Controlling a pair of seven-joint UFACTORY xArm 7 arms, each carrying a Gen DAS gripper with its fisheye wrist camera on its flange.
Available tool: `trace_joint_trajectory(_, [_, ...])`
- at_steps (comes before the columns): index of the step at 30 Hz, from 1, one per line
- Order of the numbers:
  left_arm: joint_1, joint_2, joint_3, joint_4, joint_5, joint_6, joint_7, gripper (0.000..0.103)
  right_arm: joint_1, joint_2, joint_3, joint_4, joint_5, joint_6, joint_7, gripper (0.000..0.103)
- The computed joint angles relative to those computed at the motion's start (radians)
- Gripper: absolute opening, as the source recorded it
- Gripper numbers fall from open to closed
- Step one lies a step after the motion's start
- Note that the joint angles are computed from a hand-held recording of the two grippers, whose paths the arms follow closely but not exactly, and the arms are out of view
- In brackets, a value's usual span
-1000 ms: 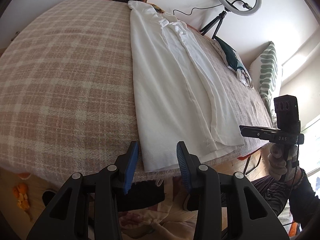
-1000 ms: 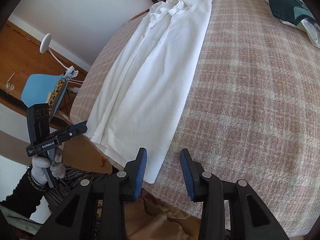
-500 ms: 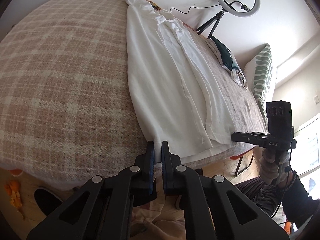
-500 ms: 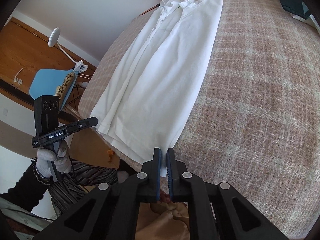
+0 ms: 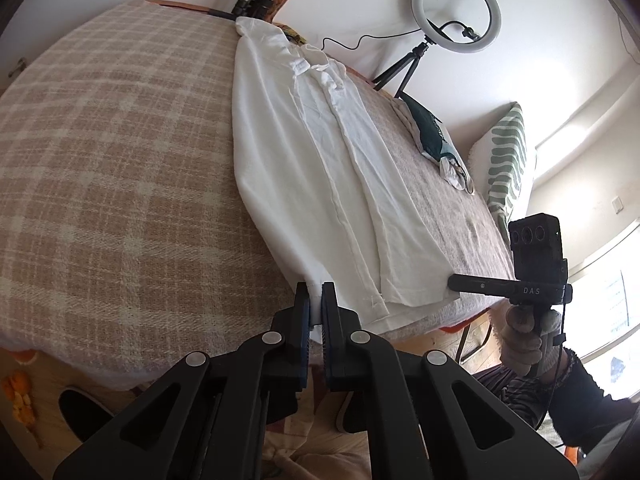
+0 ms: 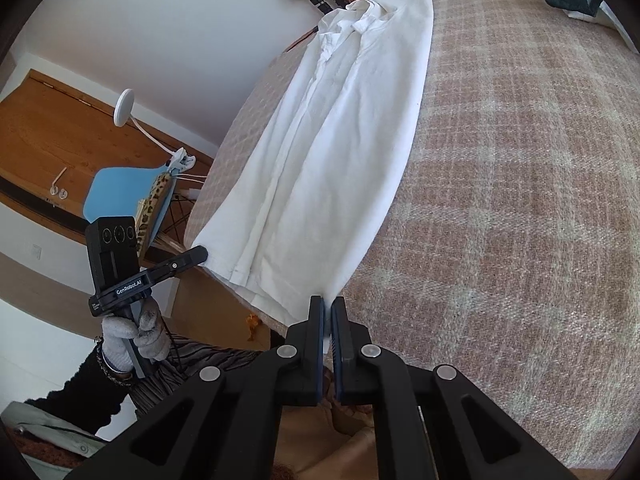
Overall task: Fold small clothes
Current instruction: 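Lift the hem with both grippers and fold it toward the collar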
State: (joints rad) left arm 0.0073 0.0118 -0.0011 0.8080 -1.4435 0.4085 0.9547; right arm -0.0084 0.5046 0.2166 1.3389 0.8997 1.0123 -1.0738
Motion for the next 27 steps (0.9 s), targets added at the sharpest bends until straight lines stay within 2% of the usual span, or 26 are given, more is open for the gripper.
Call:
trace_joint_trajectory(5, [0.013, 0.003, 0.010, 0.033, -0.024, 0.017, 0.007, 0.004, -0.022, 0.013, 0.010, 0.035, 0.055, 0.035, 0.004, 0.001])
trace_joint_trajectory(10, [0.023, 0.026, 0.010, 0.073, 0.001, 0.015, -0.022, 0.004, -0.022, 0.019, 0.013, 0.080, 0.084, 0.046, 0.008, 0.001])
trace_joint_trajectory(19, [0.060, 0.134, -0.005, 0.220, 0.110, -0.007, -0.115, 0.004, 0.011, 0.091, 0.024, 0.224, 0.076, -0.005, 0.096, 0.001])
trace_joint_trajectory(27, [0.121, 0.274, -0.049, 0.376, 0.246, -0.014, -0.231, 0.004, 0.034, 0.219, 0.053, 0.402, 0.004, -0.047, 0.229, 0.001])
